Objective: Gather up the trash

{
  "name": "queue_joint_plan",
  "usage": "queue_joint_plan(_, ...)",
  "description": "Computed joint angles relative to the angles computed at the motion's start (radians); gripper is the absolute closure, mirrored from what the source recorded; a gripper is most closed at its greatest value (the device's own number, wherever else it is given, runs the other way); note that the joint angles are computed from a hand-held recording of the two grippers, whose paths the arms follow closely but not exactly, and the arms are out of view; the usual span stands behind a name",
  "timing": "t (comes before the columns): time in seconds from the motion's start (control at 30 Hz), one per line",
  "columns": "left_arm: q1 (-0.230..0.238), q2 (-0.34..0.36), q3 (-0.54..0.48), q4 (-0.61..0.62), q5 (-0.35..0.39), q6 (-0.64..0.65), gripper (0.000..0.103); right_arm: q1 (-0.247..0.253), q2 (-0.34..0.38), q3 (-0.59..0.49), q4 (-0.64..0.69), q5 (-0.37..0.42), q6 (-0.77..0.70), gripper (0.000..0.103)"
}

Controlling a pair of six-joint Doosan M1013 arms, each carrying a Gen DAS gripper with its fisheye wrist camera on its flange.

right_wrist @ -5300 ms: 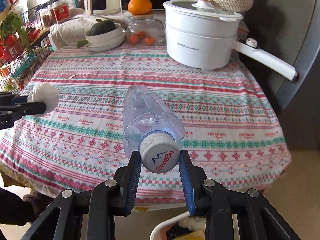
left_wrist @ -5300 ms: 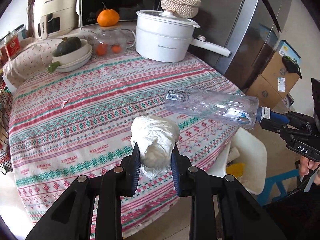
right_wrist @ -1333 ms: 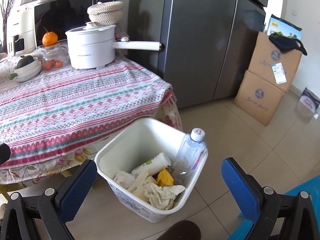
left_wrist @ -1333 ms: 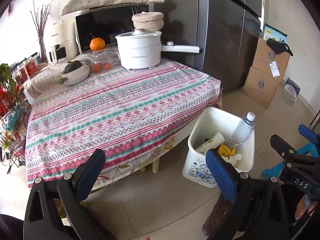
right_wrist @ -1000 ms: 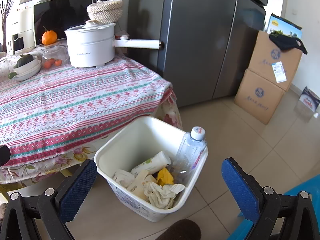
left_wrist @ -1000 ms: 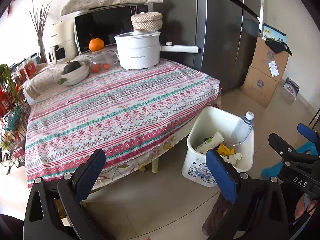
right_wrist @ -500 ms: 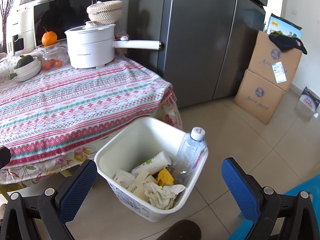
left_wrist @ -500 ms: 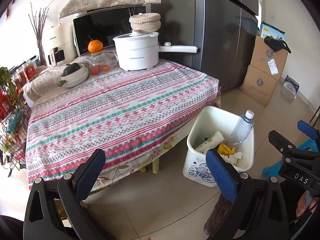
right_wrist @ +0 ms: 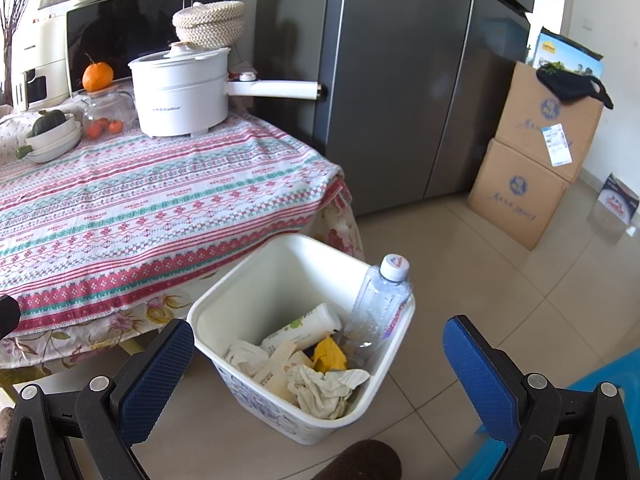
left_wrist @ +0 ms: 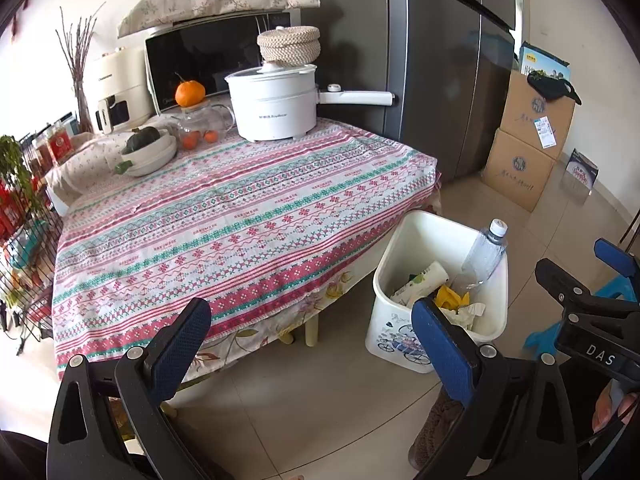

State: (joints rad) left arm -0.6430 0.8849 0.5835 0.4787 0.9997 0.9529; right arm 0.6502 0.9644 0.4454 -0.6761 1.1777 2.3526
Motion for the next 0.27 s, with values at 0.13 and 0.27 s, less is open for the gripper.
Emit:
queue_joint_plan(0.13, 0.005, -0.005, 0.007, -0.028, 0.000, 0.018, 0.002, 0.000, 0.000, 0.000, -0.001, 0.000, 0.000, 0.001)
queue_joint_plan(0.27, 0.022, -0.002, -0.008, -0.109, 0.012, 0.053, 0.001, 0.000, 0.000, 0.000, 0.002, 0.000, -0.003, 0.001)
